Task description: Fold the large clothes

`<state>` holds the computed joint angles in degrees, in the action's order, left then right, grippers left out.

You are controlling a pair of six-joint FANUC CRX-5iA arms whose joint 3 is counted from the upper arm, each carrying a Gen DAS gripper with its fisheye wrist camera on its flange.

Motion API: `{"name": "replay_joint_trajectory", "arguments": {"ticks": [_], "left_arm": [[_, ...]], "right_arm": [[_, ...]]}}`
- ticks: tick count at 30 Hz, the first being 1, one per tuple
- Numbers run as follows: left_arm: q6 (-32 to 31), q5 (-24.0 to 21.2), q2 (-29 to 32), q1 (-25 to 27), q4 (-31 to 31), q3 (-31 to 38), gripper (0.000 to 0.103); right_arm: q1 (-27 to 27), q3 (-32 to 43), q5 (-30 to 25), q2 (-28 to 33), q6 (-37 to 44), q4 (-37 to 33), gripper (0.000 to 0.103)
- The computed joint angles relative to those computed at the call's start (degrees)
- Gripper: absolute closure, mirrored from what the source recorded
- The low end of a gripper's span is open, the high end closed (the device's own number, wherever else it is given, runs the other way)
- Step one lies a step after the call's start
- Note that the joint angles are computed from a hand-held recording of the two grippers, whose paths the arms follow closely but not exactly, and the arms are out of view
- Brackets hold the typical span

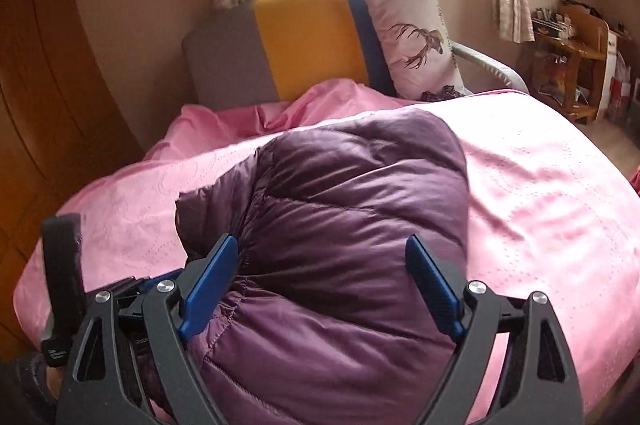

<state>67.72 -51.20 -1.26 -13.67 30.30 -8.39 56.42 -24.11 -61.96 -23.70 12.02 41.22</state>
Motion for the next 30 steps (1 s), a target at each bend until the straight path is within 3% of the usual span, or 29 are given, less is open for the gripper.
{"name": "replay_joint_trajectory", "arguments": {"ticks": [2,6,10,11,14,20,25,27,30], "left_arm": [[1.32,0.55,0.55,-0.76,-1.75,0.31,0.039],[1.59,0.50,1.85,0.49,0.41,-0.89,0.033],[2.96,-1.05,1.85,1.41,-0.12,-0.45,0.031],[3.78,-0.82,1.18,1.24,-1.48,-0.16,0.025],[5.25,0.74,-1.89,1.09,-3.83,-0.68,0.022],[5.72,2.45,-7.69,1.88,-4.27,-3.83,0.017],[9.85,2.46,-11.29,0.74,-10.34,-4.00,0.015],[11.78,2.10,-12.26,0.15,-12.53,-3.61,0.010],[13.83,2.33,-14.38,-0.20,-14.44,-3.94,0.005]], "right_arm": [[-1.77,3.48,-1.59,5.65,4.19,-2.72,0.017],[-5.38,5.61,0.79,12.06,8.31,-5.04,0.014],[-4.83,5.27,0.36,13.07,7.99,-4.31,0.013],[-4.66,4.22,1.02,12.03,7.19,-4.16,0.013],[-1.77,1.02,0.72,6.53,1.55,-1.94,0.014],[6.80,-1.60,-7.15,-0.57,-7.66,0.94,0.014],[14.40,-1.32,-15.56,-0.64,-11.18,1.64,0.010],[17.30,-1.06,-19.05,-0.48,-15.08,2.60,0.003],[20.98,-0.36,-23.22,0.17,-20.21,3.73,0.002]]}}
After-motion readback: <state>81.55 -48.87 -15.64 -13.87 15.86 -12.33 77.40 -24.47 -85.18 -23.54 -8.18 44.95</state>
